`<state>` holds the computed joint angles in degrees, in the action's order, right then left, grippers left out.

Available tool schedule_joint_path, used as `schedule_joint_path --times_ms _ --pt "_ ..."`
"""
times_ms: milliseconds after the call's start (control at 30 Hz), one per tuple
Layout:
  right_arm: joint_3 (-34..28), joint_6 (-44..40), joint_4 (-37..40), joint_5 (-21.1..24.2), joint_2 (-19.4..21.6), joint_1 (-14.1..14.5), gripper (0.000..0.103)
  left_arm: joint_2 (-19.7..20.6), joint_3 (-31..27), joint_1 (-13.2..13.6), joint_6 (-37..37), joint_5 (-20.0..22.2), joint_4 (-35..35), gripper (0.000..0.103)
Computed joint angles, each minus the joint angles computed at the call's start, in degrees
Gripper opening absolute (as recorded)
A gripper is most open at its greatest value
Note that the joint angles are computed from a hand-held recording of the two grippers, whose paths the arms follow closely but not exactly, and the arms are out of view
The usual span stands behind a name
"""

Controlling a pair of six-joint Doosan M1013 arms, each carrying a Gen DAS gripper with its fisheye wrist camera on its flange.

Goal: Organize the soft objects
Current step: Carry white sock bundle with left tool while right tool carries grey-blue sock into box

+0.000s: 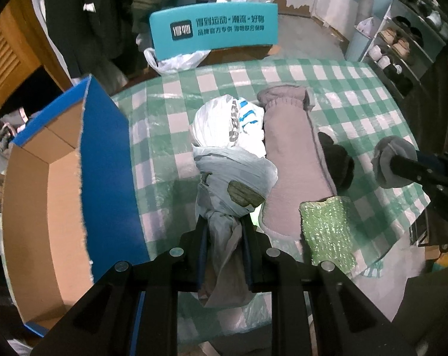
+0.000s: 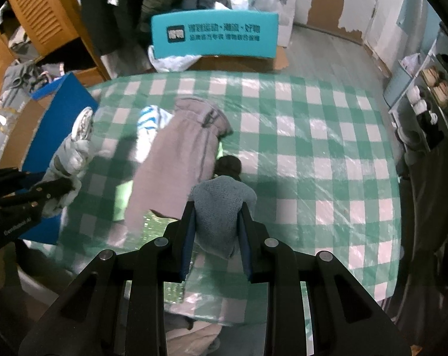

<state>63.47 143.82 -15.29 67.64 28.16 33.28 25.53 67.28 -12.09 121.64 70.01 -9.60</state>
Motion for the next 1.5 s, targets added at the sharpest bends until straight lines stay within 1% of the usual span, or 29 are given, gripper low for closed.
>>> schedule_joint_path --times_ms 433,733,1167,1367,1500 --pt "-4.27 -2.6 -0.67 -0.38 0.96 1.26 0.025 -1.84 0.33 1.47 1.72 -1.29 -1.53 0.02" --pt "-7.91 -4.79 -0.44 -0.32 2.47 2.0 0.025 -2.74 0.06 2.95 3.16 -1.07 -3.6 0.02" --pt "-15.57 -8.65 1.72 0.65 6.55 2.74 0.025 -3.23 -0.33 5.14 3.98 -1.6 -5.08 0.02" --pt "-21.03 -11.37 2.85 1.62 9.46 3.16 0.025 -3.21 -0.69 6.37 4.1 -1.91 -5.96 0.02" --pt "-25.31 -13.25 3.74 3.07 11.76 3.37 0.025 -3.45 -0.42 7.14 4.04 -3.49 -5.51 0.02"
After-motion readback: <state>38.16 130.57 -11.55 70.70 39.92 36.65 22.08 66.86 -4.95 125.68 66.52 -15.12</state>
